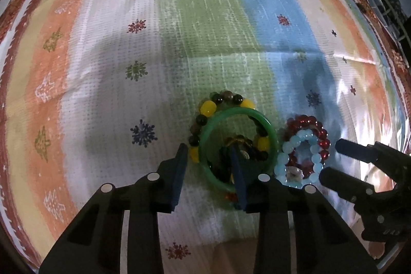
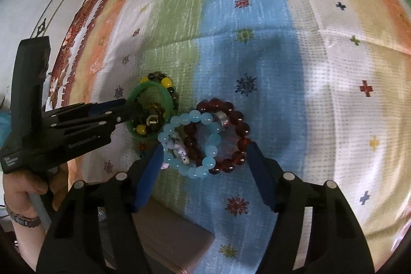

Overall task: Organize jewelry
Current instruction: 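Lower left tool onto green jade bangle while right tool reaches light blue bead bracelet, then close left tool on green bangle while right tool grips and lifts blue bracelet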

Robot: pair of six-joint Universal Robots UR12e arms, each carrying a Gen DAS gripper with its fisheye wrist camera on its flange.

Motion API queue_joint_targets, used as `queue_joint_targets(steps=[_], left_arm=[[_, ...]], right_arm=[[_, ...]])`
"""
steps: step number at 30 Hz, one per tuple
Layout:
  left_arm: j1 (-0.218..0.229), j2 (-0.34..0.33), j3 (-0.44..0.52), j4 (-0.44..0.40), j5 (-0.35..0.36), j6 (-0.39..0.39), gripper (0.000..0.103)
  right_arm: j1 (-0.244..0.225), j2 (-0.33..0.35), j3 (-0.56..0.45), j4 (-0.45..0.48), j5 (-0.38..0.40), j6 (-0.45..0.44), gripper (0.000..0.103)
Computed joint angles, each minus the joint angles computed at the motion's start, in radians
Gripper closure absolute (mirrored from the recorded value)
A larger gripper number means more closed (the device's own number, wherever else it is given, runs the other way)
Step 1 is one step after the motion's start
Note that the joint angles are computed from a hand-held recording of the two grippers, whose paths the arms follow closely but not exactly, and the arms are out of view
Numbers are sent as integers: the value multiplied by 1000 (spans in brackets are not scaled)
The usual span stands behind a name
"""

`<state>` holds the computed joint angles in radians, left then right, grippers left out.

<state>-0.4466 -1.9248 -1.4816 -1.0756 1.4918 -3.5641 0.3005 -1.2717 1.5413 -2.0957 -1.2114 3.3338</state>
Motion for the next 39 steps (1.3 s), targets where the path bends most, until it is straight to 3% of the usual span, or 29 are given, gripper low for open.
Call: queue_joint_targets(steps=[9,12,15,17,20,23,32,37,39], left_arm=[[-1,-14,16,-14,-2,30,81],[1,-16,11,-3,-9,31,83],[0,-15,8,2,-14,41,90],[-2,-13,7,2,-11,53,91],[3,-5,-1,12,-22,61,91],[5,6,-8,31,-31,62,91],[6,27,-14,89,-41,67,91],[-13,15,4,47,47,96,91],[-4,23,-7,34,52,98,91]], right_arm=[[-10,10,1,21,65,-2,52],[-7,16,1,29,55,-11,58],[-16,29,2,26,80,8,68],[-18,32,3,20,72,27,89],[-25,27,6,25,113,22,90],[-14,15,-2,6,71,2,90],[13,-16,-5,-51,55,-65,90],[28,-19,-13,-70,15,-85,90],[28,-22,-14,-74,11,-94,90]])
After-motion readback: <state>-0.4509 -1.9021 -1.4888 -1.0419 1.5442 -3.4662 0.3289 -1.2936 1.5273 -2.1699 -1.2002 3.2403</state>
